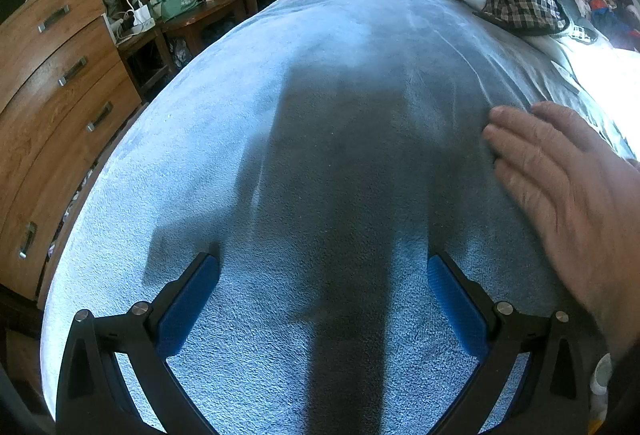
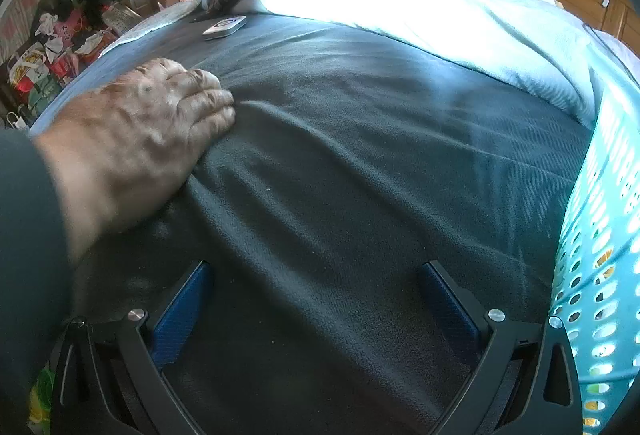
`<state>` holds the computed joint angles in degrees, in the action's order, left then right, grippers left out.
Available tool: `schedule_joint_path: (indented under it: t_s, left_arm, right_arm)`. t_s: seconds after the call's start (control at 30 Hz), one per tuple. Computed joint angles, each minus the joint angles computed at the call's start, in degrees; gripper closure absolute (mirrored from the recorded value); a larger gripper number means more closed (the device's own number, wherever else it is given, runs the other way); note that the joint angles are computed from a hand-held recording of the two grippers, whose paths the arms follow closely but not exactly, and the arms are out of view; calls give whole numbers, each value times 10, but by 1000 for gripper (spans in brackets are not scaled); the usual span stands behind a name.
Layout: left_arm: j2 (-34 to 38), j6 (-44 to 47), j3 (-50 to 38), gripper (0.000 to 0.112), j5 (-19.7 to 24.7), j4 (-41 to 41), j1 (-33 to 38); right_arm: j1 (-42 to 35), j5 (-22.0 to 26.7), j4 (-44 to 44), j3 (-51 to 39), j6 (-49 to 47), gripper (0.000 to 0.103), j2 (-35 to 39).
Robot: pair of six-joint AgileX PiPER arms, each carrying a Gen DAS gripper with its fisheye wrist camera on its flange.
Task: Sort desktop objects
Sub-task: 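Smooth the dark grey blanket flat with both bare hands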
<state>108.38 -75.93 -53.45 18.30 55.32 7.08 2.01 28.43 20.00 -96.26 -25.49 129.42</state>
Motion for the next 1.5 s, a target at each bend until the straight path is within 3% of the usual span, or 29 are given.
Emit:
schedule_joint_path:
  t_s: [1.5]
  left_arm:
    - [0, -1, 0, 10, 0, 1, -1]
  right_arm:
    - [2, -8, -2, 10, 0, 0, -4]
